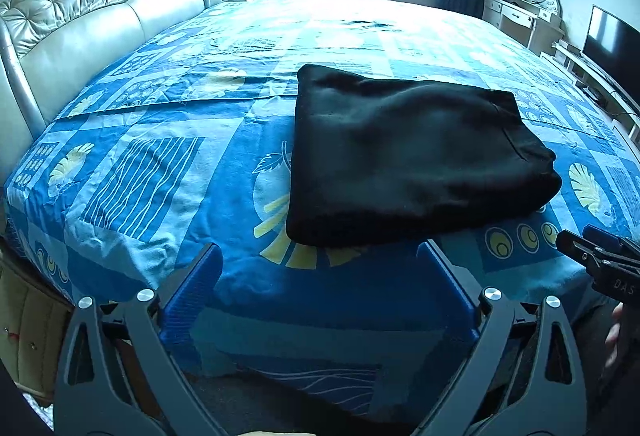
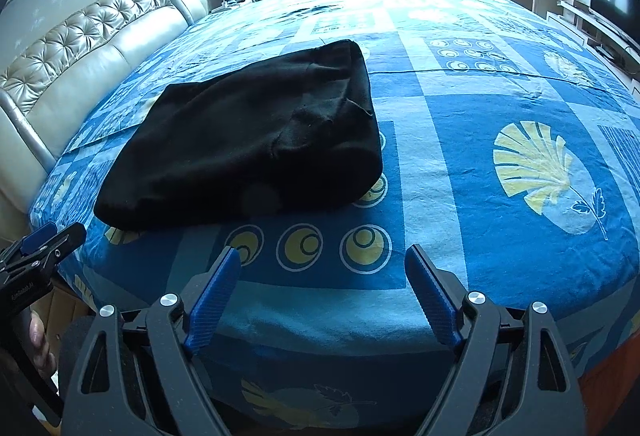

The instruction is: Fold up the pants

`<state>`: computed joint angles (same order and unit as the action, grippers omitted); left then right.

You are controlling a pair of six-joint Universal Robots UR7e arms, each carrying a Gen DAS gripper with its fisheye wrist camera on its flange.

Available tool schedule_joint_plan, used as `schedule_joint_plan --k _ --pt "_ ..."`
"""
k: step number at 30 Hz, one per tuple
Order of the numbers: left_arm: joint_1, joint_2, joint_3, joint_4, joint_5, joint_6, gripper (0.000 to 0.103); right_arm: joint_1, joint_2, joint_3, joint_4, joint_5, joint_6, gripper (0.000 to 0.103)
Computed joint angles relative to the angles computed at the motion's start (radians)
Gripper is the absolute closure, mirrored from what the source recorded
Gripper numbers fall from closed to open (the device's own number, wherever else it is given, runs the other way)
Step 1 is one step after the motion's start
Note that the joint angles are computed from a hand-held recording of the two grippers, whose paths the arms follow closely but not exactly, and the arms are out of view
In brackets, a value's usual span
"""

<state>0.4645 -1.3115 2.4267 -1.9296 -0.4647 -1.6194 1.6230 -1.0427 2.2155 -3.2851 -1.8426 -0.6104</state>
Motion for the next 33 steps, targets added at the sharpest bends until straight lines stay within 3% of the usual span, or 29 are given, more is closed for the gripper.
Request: schedule_joint_plan --k 33 --pt "0.003 -0.005 -0.004 0.017 -0.011 -0.019 0.004 0.004 0.006 0.003 0.007 -0.008 -0.005 0.02"
